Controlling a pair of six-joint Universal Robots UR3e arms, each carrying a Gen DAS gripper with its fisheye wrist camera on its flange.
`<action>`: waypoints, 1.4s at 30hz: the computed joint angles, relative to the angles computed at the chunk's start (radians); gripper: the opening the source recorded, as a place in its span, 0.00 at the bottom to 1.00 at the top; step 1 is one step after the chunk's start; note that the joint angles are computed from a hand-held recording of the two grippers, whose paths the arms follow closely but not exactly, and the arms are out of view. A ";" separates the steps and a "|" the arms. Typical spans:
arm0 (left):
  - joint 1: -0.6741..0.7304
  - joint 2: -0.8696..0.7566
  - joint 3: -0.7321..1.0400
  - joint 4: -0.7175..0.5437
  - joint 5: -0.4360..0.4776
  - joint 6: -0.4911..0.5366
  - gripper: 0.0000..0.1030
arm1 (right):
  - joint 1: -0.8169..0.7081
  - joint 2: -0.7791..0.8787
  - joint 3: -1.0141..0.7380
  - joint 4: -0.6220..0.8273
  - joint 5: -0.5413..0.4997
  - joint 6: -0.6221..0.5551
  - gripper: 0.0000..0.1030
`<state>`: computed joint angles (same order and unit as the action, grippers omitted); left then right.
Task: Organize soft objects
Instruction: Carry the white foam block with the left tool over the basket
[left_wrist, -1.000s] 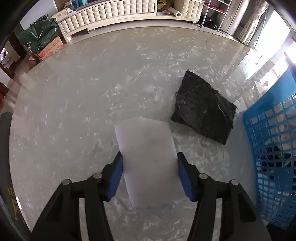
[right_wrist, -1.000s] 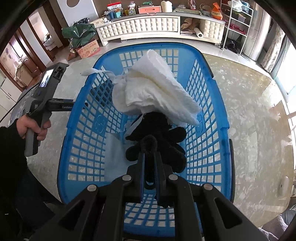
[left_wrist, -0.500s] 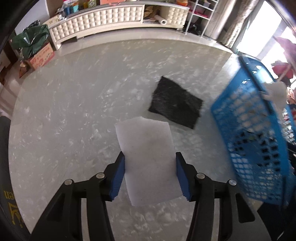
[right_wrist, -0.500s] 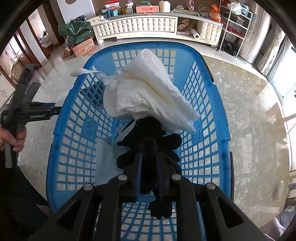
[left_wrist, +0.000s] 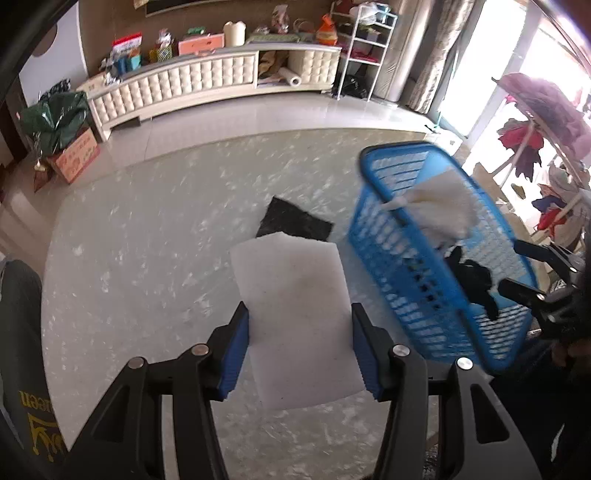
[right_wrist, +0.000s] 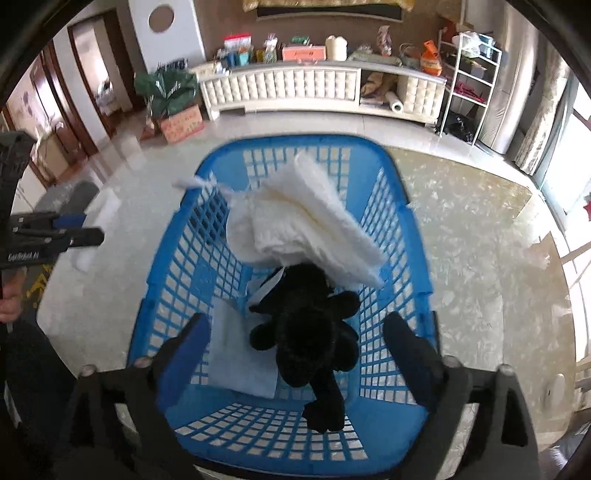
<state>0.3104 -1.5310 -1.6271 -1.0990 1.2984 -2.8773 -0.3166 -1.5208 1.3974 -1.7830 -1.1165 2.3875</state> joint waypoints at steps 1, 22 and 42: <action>-0.006 0.007 0.003 -0.004 0.000 -0.001 0.48 | -0.016 -0.004 0.000 0.002 0.013 0.000 0.97; -0.390 -0.183 0.356 -0.071 0.075 -0.138 0.50 | -0.163 -0.114 0.112 -0.025 0.077 -0.022 1.00; -0.497 -0.455 0.514 -0.066 0.148 -0.162 0.52 | -0.204 -0.126 0.141 -0.042 0.070 -0.025 1.00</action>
